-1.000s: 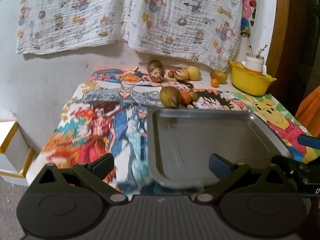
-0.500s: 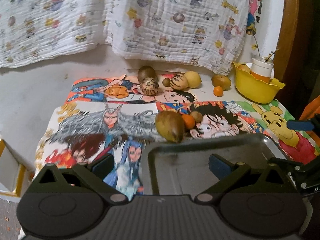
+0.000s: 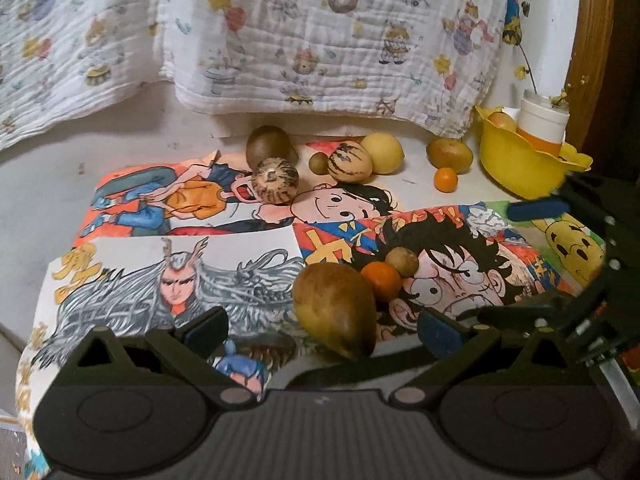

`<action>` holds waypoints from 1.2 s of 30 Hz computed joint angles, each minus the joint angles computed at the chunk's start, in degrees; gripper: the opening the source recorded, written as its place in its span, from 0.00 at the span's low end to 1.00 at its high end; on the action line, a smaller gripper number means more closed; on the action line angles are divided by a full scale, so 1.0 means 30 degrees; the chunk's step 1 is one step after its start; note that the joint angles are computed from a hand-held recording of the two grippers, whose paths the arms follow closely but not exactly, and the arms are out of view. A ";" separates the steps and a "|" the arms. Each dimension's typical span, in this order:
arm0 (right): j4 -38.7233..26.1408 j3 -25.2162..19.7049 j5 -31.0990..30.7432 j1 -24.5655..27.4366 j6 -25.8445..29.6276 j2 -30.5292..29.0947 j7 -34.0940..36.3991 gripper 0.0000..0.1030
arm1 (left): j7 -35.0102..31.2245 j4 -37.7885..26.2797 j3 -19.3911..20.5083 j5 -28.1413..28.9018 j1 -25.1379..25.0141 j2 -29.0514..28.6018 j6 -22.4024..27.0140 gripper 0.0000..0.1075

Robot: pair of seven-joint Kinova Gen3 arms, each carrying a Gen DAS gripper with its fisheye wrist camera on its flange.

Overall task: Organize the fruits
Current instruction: 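Grasp the large brown oval fruit with the left tool while the right tool grasps a small brown fruit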

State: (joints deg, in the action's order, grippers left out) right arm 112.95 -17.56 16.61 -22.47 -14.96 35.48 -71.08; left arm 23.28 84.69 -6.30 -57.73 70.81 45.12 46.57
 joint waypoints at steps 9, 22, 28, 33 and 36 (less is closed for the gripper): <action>-0.3423 -0.3226 0.2267 0.2262 0.3303 0.2310 0.1653 0.73 | -0.0243 0.0487 -0.0433 0.0026 -0.0892 0.0034 -0.2305 0.85; -0.6057 -0.5407 0.0094 0.3415 0.6190 0.4181 0.5329 0.55 | -0.0492 0.0946 -0.1711 0.0606 -0.1011 0.0071 -0.4990 0.65; -0.6718 -0.6054 -0.1184 0.3808 0.6864 0.4667 0.6899 0.45 | -0.0707 0.1169 -0.2478 0.1264 -0.0857 0.0138 -0.6026 0.59; -0.7197 -0.6508 -0.2407 0.4116 0.7618 0.4969 0.8065 0.36 | -0.0808 0.1368 -0.3318 0.1808 -0.0480 0.0200 -0.6816 0.56; -0.7202 -0.6634 -0.3156 0.4212 0.7774 0.5016 0.8710 0.27 | -0.0585 0.1551 -0.3978 0.2102 -0.0054 0.0234 -0.7248 0.56</action>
